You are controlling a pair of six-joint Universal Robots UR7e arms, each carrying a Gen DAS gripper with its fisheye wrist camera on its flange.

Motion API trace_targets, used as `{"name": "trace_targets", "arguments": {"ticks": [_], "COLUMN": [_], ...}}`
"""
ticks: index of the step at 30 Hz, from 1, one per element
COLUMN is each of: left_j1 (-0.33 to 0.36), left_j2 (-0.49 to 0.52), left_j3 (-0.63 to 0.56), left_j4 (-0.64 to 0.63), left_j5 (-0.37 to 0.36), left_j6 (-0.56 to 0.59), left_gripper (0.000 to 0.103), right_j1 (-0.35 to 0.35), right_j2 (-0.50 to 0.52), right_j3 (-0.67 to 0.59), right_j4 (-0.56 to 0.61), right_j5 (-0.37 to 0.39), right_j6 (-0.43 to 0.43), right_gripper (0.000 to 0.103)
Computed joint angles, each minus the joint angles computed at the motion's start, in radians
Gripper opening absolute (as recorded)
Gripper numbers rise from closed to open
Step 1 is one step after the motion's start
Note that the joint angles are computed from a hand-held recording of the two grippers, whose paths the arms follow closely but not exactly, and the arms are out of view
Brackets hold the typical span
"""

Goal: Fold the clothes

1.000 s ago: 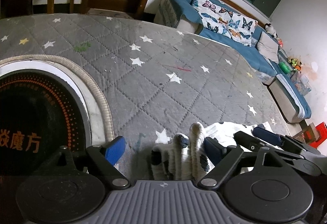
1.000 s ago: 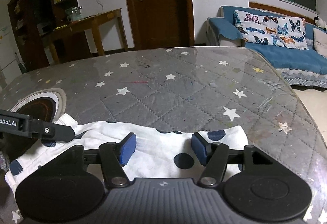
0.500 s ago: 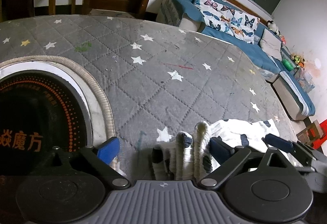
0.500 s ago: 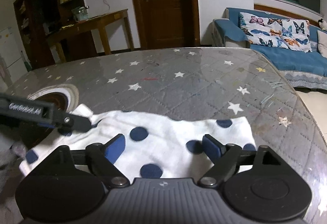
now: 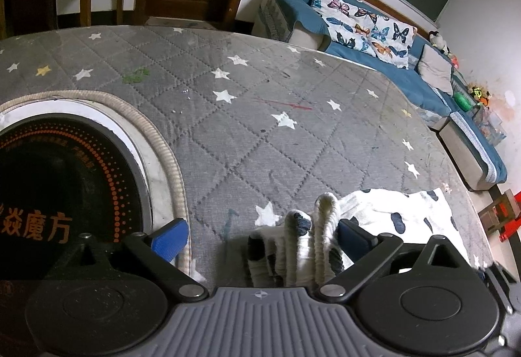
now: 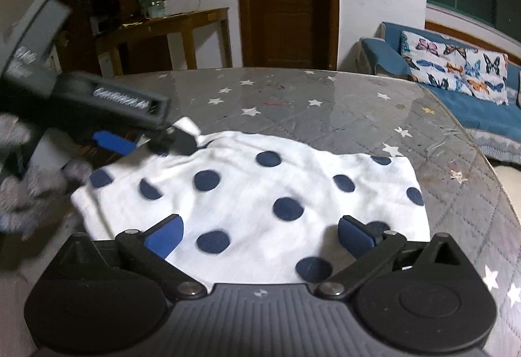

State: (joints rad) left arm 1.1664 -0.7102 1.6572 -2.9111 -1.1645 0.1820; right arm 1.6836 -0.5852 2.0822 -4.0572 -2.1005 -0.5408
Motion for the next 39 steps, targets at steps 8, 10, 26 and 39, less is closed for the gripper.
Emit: {"name": "trace_targets", "arguments": {"ticks": [8,10,26,39], "left_j1": [0.000,0.000,-0.045,-0.104], "left_j2": [0.006,0.006,-0.052,-0.074], "left_j3": [-0.003,-0.002,0.142,0.178], "left_j4": [-0.010,-0.014,-0.183,-0.142], "left_j5": [0.007,0.010,0.033,-0.205], "left_j6": [0.008,0.013,0.138,0.184], "left_gripper": [0.101,0.101,0.102,0.101], "right_j1": [0.016,0.017,0.024,0.041], "right_j2": [0.027,0.034,0.038,0.063], "right_j3": [0.058,0.075,0.170,0.182], "right_j4": [-0.092,-0.116,-0.277,-0.295], "right_j5": [-0.017,-0.029,-0.017,0.063], "right_j6": [-0.010,-0.010,0.074,0.016], "right_gripper": [0.103,0.103,0.103,0.103]}}
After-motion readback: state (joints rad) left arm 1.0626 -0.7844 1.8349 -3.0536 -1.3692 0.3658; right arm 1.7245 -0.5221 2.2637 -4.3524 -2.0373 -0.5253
